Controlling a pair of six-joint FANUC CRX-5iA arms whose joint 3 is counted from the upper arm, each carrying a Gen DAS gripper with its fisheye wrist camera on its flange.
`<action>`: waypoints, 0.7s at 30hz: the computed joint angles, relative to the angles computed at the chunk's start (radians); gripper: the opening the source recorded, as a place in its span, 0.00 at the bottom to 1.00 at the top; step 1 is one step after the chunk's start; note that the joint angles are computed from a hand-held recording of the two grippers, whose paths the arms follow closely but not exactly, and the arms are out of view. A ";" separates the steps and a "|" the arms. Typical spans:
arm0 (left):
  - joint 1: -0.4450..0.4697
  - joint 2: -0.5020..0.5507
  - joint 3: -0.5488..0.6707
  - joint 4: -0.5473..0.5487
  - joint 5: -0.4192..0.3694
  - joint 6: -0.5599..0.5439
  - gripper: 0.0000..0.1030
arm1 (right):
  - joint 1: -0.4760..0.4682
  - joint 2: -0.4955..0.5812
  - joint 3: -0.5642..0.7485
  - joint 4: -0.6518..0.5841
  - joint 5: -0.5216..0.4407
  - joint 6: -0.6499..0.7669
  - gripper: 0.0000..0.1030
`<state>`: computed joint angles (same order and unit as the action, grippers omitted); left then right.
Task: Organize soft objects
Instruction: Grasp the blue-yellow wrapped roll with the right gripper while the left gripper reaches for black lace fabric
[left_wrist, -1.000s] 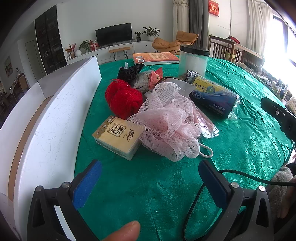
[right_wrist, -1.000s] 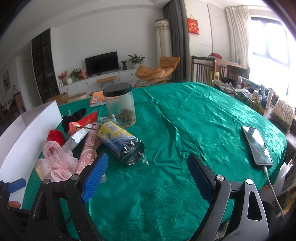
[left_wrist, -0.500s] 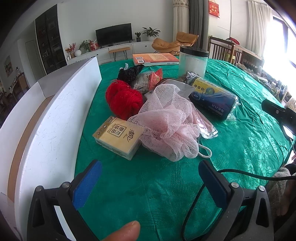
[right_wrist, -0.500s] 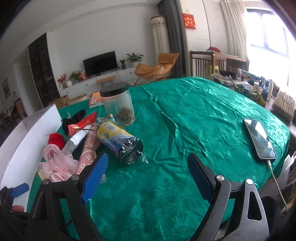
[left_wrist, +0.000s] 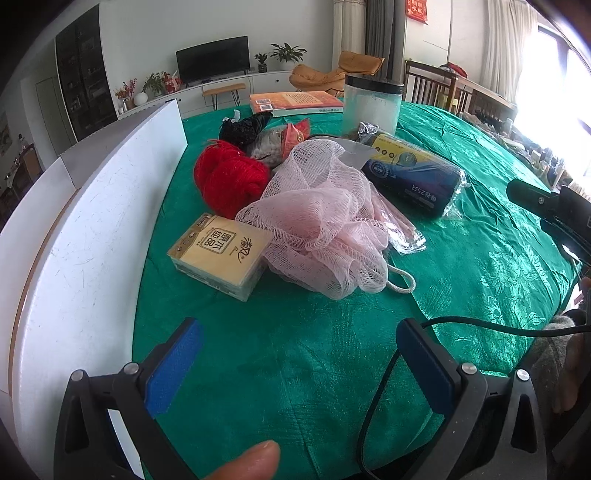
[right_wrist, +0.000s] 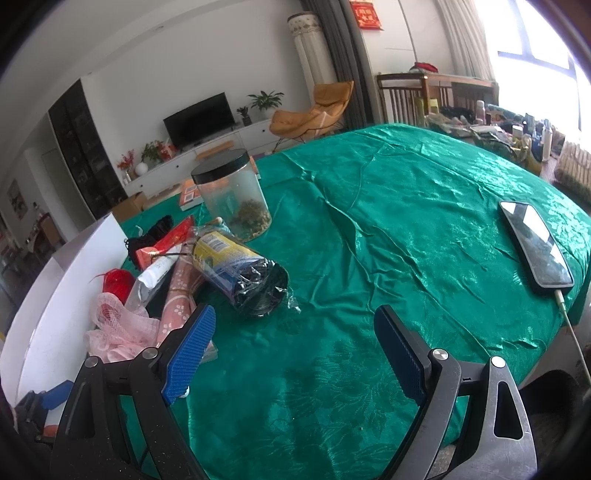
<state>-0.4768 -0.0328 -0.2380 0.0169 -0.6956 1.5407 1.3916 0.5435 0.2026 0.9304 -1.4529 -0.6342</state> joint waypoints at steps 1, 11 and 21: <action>-0.002 0.005 0.001 0.005 -0.007 -0.006 1.00 | 0.000 0.002 0.003 0.000 0.000 -0.002 0.87; -0.006 0.070 0.056 -0.035 -0.103 0.021 1.00 | -0.026 -0.022 0.017 0.011 0.147 0.154 0.87; 0.025 0.084 0.056 0.017 -0.124 -0.013 1.00 | -0.218 0.362 0.837 -0.461 -0.099 1.190 0.87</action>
<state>-0.4515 0.0513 -0.1823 0.0334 -0.8193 1.5278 1.1731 0.9055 1.0391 0.4695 -1.5518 0.5556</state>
